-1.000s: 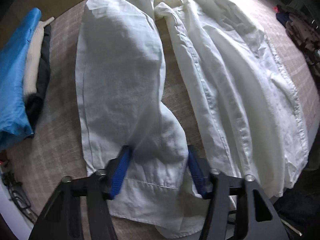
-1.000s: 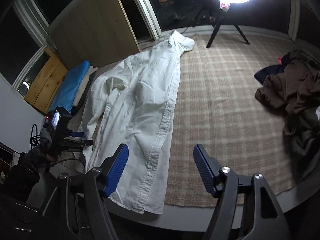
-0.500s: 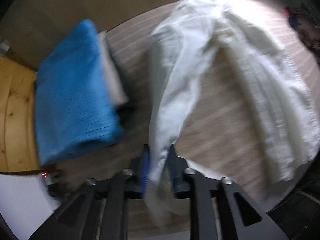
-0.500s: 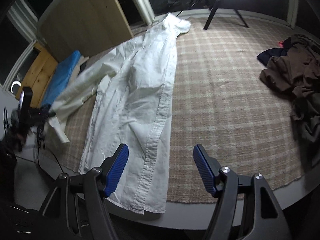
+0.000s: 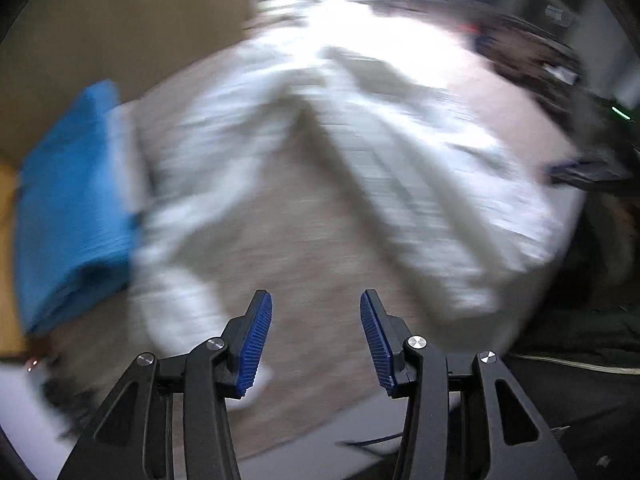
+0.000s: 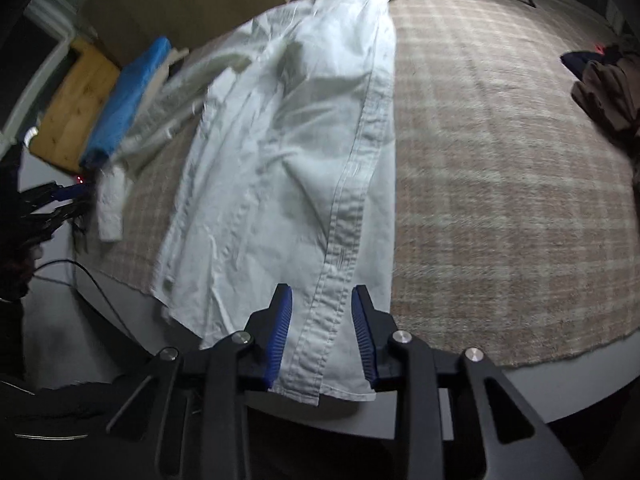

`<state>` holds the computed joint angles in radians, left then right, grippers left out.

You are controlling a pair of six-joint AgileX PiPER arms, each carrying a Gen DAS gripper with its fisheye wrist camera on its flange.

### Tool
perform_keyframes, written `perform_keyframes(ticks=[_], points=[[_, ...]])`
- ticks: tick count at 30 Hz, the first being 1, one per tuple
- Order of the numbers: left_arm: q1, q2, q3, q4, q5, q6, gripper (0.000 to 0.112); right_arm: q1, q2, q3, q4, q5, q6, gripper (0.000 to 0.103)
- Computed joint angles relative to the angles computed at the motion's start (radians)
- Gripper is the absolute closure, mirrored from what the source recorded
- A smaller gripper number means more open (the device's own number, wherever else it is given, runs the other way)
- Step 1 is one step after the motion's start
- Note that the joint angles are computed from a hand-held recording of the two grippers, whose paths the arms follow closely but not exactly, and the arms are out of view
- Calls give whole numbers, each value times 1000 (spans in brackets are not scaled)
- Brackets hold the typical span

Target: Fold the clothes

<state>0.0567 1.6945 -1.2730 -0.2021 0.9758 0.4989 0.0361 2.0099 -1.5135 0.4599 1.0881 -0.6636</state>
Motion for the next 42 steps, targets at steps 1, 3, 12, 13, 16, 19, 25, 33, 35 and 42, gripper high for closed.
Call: perform_keyframes(ticks=[1,3,12,13,16,19,25,33,35,42], points=[[-52,13,8,-17,-6,5,68,16,-3,18,-20,-25,10,72],[-144,50,20,-53,-27,16,68,31,-3,40,-42,-56,28,72],[-307,204,-84,-51,-26,-113,68,32,11,92,-49,-95,49,72],[-309,221,-93,-52,-24,-117,68,30,12,97,-46,-95,45,72],[-342,248,-97,-34,-34,-157,70,27,27,99,-28,-91,42,72],[-358,260,-88,-20,-62,-155,71,23,39,91,-14,-80,30,72],[-353,259,-82,-5,-80,-167,95,25,65,52,-25,-66,35,72],[-342,244,-56,-17,-93,-148,95,43,128,-59,-13,-42,45,81],[-366,248,-58,-11,-101,-188,95,43,129,-70,-23,-37,26,100],[-363,225,-43,-10,-92,-202,95,-30,159,-203,9,106,-8,101]])
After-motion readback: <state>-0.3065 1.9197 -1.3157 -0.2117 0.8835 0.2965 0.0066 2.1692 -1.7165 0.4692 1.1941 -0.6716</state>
